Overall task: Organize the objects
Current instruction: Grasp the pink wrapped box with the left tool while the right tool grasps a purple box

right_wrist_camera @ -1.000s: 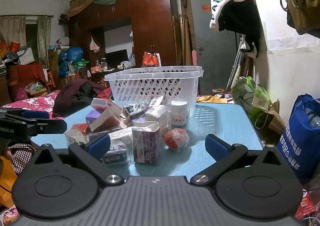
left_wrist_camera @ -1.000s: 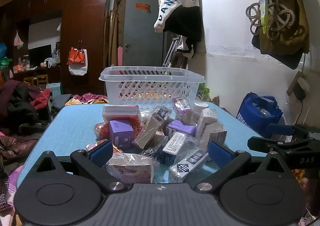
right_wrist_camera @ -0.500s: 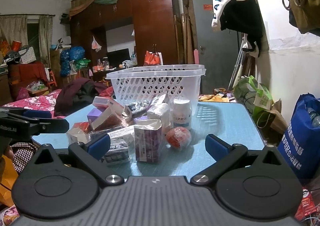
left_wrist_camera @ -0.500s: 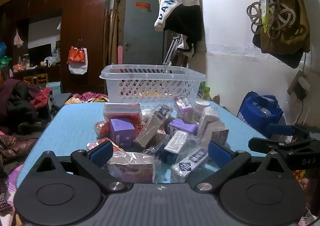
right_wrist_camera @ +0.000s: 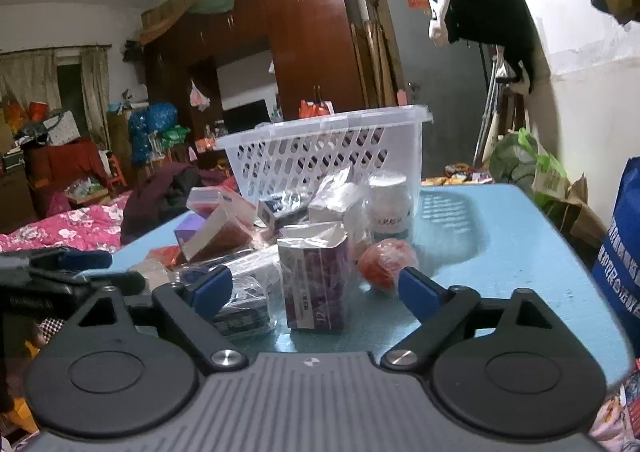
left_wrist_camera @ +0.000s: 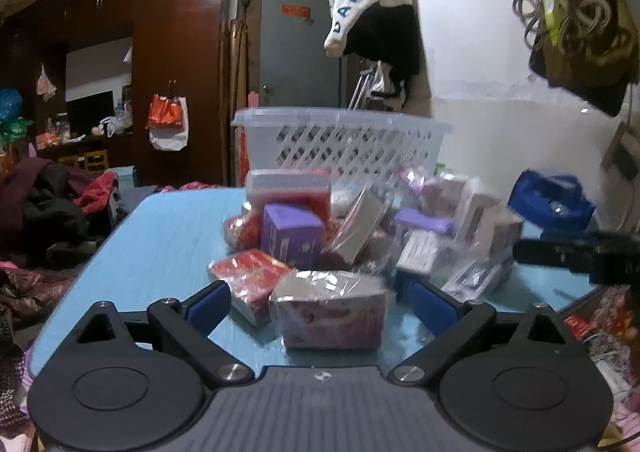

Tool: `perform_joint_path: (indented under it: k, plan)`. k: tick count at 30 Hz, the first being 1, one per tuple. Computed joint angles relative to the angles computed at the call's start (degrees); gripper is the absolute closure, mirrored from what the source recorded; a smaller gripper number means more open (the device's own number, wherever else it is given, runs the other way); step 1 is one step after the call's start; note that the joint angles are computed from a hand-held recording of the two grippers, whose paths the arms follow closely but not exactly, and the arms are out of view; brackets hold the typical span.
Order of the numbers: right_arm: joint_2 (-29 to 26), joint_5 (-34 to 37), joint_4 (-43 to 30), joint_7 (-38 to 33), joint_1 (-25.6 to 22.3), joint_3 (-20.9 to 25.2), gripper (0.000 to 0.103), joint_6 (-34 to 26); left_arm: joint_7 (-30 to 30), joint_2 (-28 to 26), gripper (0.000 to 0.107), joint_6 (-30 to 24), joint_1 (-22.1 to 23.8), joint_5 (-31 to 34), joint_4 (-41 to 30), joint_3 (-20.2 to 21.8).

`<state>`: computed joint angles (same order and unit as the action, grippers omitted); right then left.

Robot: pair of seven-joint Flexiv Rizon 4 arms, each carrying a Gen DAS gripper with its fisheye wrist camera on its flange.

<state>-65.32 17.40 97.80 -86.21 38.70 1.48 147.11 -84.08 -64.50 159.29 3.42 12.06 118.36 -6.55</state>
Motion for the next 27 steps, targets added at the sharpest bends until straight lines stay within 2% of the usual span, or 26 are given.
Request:
perform_joint_path:
  k: [3, 5, 6, 7, 9, 10, 12, 19, 27]
  plan:
    - [0.38, 2.15, -1.90, -0.89, 0.96, -0.99, 0.015, -3.45, -1.48, -0.91, 0.010, -1.85, 1.28, 1.86, -1.67, -0.91]
    - [0.54, 3.41, -3.01, -1.46, 1.60, -1.74, 0.025, -6.66, -1.43, -1.45, 0.010, -2.12, 1.06, 1.89, -2.55, -0.77]
    - [0.48, 2.62, -3.01, -1.11, 1.36, -1.52, 0.036, -7.11, -0.96, -1.80, 0.011, -1.53, 0.47, 0.96, -2.75, -0.42]
    - [0.42, 1.27, -2.78, -0.41, 0.74, -1.06, 0.042, -7.00, -0.63, -2.00, 0.014, -1.32, 0.00, 0.06, -2.89, -0.25]
    - [0.61, 1.29, -2.26, 0.02, 0.85, -1.12, 0.052, -6.15, -0.75, -2.28, 0.027, -1.23, -0.08, -0.47, -2.99, -0.35]
    - [0.83, 2.07, -1.89, -0.25, 1.27, -1.46, 0.053, -5.74, -1.46, -2.33, 0.037, -1.70, 0.72, 1.09, -3.18, -0.73]
    - [1.44, 2.69, -0.75, -0.50, 1.45, -1.55, 0.054, -4.87, -3.02, -2.25, 0.038, -2.71, 2.34, 3.97, -3.47, -1.46]
    - [2.60, 2.74, 1.43, -0.25, 0.62, -0.96, 0.054, -2.86, -1.78, -2.35, 0.039, 0.18, 0.98, 3.18, -2.94, -0.40]
    - [4.49, 0.52, 5.31, 1.40, -0.98, 0.74, 0.054, 2.09, -5.50, -1.46, 0.039, 0.81, 4.15, 8.56, -3.29, -1.67]
